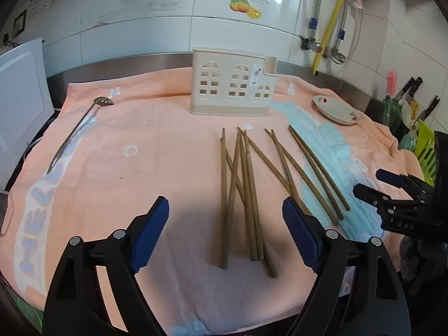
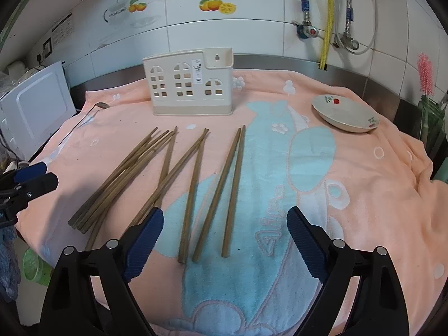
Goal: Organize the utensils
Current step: 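Lower the left tool toward the wooden chopsticks and close on one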
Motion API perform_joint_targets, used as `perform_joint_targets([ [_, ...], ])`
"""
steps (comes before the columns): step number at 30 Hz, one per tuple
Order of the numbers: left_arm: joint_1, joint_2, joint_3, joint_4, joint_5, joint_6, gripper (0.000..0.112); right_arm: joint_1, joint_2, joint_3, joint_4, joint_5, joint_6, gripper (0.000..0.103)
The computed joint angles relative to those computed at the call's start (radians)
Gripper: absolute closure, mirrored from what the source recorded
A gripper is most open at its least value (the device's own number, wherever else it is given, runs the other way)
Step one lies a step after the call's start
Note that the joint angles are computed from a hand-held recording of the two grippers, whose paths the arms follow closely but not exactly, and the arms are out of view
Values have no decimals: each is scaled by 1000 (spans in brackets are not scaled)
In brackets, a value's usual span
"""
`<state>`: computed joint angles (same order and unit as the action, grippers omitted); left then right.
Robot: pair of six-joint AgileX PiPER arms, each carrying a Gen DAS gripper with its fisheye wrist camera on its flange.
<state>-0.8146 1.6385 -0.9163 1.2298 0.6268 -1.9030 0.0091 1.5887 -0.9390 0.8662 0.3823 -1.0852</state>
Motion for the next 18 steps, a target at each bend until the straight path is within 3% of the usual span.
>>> perform_joint_targets([
  [18,88,108,-32,7,-191,50,92,30,69,-52,-73,11,96,33],
])
